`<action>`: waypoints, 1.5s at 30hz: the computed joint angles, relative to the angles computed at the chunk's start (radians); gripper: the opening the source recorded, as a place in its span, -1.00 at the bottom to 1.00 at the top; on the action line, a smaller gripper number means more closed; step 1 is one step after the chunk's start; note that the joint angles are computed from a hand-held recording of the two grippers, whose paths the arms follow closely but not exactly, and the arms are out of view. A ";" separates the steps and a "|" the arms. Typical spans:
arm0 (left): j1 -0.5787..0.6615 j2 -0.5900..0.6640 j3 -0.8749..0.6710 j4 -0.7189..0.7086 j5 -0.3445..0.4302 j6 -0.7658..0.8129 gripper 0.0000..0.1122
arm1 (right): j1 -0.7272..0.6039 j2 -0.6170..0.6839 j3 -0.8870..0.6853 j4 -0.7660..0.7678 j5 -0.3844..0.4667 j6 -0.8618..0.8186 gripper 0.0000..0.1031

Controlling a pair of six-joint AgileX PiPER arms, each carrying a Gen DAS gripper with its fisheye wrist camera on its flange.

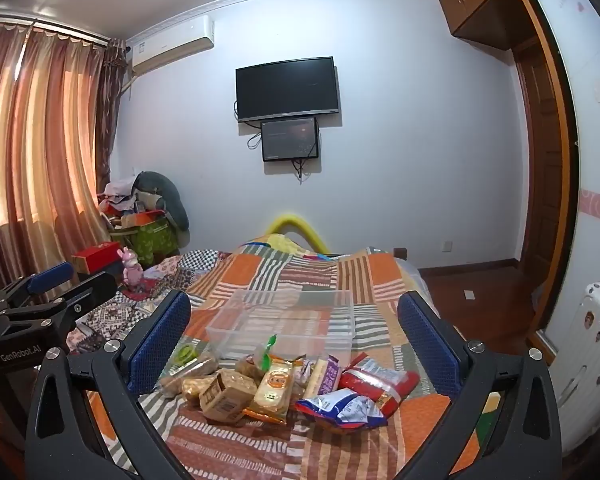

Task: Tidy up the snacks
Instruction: 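Move both tools toward the snack pile beside the clear box, then grasp the green seaweed packet with left tool while right tool grasps blue-white chip bag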

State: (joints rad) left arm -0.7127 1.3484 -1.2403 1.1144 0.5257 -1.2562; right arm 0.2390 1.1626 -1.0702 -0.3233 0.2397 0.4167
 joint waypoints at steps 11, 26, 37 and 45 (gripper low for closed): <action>-0.007 -0.001 0.015 0.029 -0.005 -0.016 0.84 | 0.001 0.005 -0.009 0.012 0.016 -0.004 1.00; 0.076 0.043 0.010 -0.137 -0.072 0.131 0.40 | -0.044 0.068 -0.039 0.299 0.068 -0.286 0.70; 0.277 0.144 -0.021 -0.443 -0.087 0.486 0.18 | -0.145 0.156 -0.060 0.442 0.173 -0.469 0.35; 0.489 0.281 -0.104 -0.969 -0.063 1.031 0.15 | -0.234 0.231 -0.099 0.519 0.290 -0.546 0.28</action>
